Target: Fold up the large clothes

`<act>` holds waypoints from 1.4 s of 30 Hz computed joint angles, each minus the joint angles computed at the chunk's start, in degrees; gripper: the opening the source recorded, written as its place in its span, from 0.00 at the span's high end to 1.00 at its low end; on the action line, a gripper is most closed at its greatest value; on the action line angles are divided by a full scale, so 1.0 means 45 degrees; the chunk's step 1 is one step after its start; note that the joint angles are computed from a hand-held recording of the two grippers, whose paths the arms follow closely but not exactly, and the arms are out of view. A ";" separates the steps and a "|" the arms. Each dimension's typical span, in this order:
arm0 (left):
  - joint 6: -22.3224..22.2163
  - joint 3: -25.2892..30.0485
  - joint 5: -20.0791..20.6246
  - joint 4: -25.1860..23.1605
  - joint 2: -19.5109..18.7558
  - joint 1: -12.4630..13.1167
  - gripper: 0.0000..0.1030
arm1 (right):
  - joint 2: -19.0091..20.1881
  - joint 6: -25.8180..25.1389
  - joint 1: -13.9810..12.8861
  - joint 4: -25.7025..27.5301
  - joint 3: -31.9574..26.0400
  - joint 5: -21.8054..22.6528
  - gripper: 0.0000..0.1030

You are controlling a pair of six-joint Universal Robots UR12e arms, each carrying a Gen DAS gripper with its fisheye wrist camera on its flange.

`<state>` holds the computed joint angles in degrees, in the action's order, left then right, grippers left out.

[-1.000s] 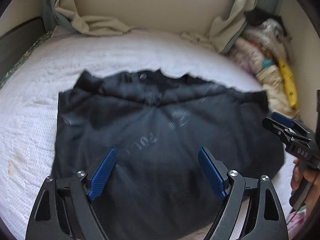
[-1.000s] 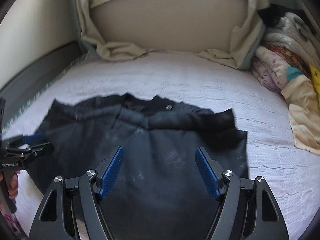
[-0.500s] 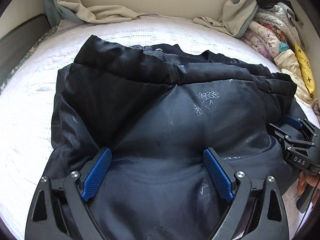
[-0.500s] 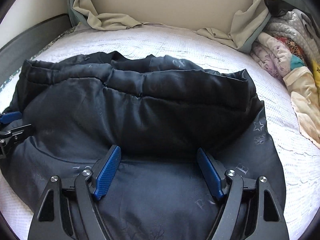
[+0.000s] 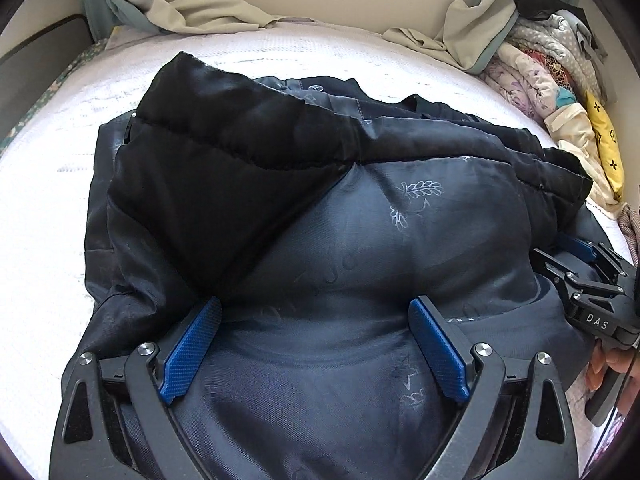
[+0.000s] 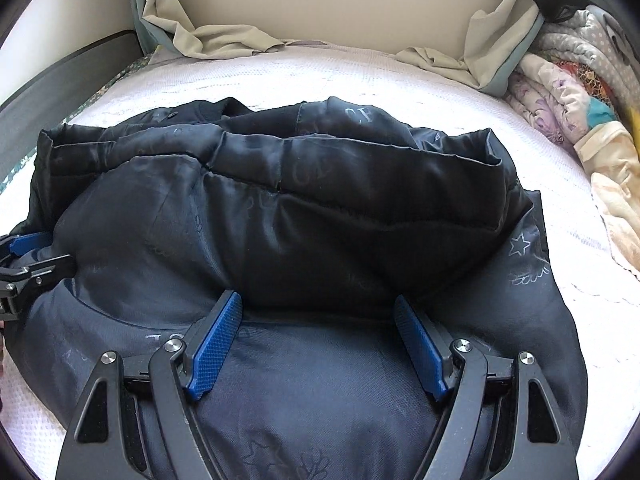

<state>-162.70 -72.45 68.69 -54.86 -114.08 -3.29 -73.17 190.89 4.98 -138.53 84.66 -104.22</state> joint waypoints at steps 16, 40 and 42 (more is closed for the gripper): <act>-0.2688 0.1538 -0.3338 -0.1856 -0.0281 0.1199 0.07 | -0.0505 0.0717 -0.0459 0.0816 -0.0582 0.2216 0.18; -0.2110 0.2269 -0.7317 -0.9006 -0.1265 0.2717 0.02 | -0.1511 0.1746 -0.0866 0.0009 0.0264 0.3116 0.18; -0.2108 0.2083 -0.7622 -0.8845 -0.1232 0.2742 0.01 | -0.1573 0.1825 -0.0876 -0.0100 0.0320 0.3131 0.18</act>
